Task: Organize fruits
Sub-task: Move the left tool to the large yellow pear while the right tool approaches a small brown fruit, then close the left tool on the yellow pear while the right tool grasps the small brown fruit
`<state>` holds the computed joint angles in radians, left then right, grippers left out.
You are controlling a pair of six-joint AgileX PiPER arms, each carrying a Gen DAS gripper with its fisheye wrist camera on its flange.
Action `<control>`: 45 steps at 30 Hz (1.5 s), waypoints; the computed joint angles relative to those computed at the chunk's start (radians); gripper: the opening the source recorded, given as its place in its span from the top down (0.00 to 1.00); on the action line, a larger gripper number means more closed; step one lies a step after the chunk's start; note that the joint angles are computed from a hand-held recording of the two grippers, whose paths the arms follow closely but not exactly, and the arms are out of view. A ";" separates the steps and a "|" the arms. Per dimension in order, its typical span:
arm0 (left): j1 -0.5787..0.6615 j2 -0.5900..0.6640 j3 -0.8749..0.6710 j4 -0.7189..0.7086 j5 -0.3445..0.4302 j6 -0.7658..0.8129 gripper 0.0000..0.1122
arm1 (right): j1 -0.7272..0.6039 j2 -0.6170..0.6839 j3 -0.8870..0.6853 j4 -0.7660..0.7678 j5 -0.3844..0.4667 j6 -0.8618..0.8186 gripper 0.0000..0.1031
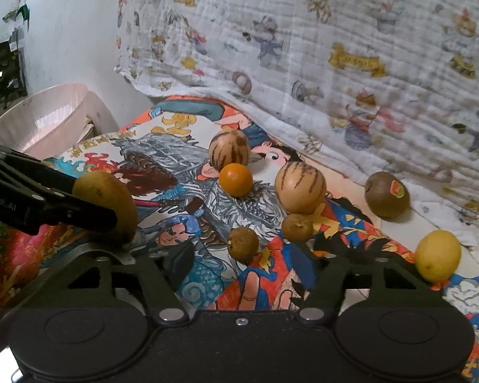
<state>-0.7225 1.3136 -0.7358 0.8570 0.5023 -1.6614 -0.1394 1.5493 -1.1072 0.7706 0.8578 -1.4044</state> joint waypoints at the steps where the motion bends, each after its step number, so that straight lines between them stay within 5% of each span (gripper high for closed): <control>1: 0.006 0.002 0.003 -0.002 -0.012 -0.001 0.28 | 0.007 0.009 -0.002 -0.003 -0.007 0.008 0.41; 8: 0.040 0.001 0.026 0.027 -0.081 -0.025 0.37 | 0.037 0.050 -0.007 -0.019 -0.043 0.033 0.53; 20: 0.036 0.006 0.046 0.120 -0.107 -0.104 0.39 | 0.058 0.092 -0.021 0.002 -0.061 0.050 0.73; 45: -0.099 -0.037 0.014 0.146 0.070 -0.223 0.45 | -0.057 -0.043 0.054 0.078 0.063 0.011 0.73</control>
